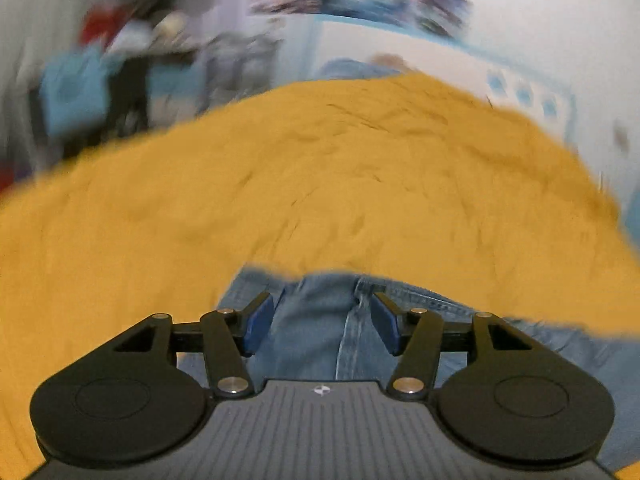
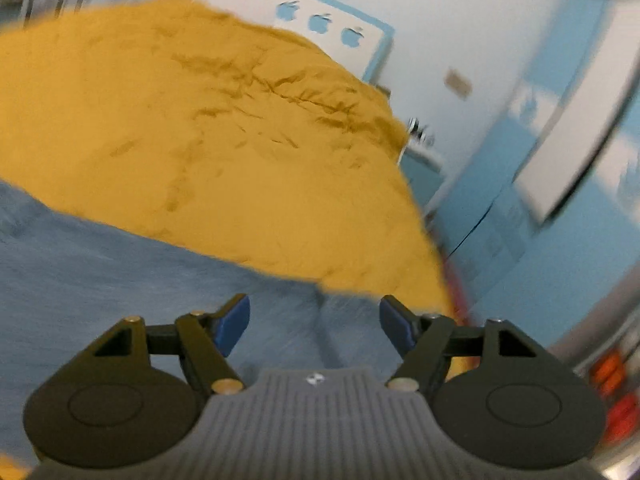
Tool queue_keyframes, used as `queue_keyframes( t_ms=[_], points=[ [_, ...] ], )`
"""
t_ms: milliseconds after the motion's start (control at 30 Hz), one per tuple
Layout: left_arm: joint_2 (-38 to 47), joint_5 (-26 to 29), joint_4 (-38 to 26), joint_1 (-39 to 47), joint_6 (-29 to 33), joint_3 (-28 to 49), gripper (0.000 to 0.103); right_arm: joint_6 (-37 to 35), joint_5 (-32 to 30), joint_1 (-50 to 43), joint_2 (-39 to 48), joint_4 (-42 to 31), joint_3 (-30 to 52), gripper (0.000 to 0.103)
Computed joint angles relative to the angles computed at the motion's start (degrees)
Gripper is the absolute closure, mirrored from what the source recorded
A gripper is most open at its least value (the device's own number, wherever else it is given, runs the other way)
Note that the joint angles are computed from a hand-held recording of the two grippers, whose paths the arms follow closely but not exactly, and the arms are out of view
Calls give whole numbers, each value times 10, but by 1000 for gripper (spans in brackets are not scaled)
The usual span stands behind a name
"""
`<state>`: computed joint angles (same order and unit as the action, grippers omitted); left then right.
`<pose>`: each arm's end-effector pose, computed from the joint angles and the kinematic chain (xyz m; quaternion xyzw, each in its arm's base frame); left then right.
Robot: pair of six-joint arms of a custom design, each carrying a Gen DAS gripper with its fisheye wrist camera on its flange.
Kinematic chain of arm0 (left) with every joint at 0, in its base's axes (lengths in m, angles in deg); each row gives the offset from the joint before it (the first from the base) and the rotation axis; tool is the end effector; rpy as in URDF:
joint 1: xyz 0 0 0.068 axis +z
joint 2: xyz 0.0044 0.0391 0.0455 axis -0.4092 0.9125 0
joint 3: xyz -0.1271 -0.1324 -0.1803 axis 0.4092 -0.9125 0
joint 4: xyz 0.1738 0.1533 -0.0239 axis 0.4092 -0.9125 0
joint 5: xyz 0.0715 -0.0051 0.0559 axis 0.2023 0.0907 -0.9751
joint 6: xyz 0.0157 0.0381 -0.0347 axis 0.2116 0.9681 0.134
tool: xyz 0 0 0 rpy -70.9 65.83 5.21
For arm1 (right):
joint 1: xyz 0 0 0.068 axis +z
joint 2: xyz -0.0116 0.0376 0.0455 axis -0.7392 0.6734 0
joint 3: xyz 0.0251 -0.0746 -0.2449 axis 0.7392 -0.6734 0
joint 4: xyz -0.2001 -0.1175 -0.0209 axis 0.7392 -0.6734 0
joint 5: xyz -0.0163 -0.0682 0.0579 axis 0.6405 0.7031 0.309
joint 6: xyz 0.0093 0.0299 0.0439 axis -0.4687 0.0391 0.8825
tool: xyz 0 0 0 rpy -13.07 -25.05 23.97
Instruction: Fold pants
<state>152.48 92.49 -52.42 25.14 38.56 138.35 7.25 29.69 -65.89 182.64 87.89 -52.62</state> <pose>0.2497 0.2553 0.1931 -0.0783 0.8968 -0.0770 0.4286 0.2810 -0.0976 0.1168 0.0477 0.9011 -0.1838 0.3899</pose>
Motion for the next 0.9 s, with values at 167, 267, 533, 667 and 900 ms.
queue_keyframes(
  t_ms=[167, 267, 533, 667, 900],
  points=[
    [110, 65, -104, 105, -59, 82, 37, 149, -188, -104, -148, -10, -171, 25],
    [178, 75, -117, 123, -123, 115, 37, 192, -296, -203, -165, 32, -254, 24],
    [226, 102, -70, 92, -244, 116, 37, 214, -509, -494, -19, 107, -273, 24],
    [235, 69, -10, 58, -282, 95, 38, 309, -556, -543, 82, 193, -237, 24],
    [221, 36, 81, 46, -321, 35, 51, 444, -505, -469, 265, 364, -160, 36]
  ],
)
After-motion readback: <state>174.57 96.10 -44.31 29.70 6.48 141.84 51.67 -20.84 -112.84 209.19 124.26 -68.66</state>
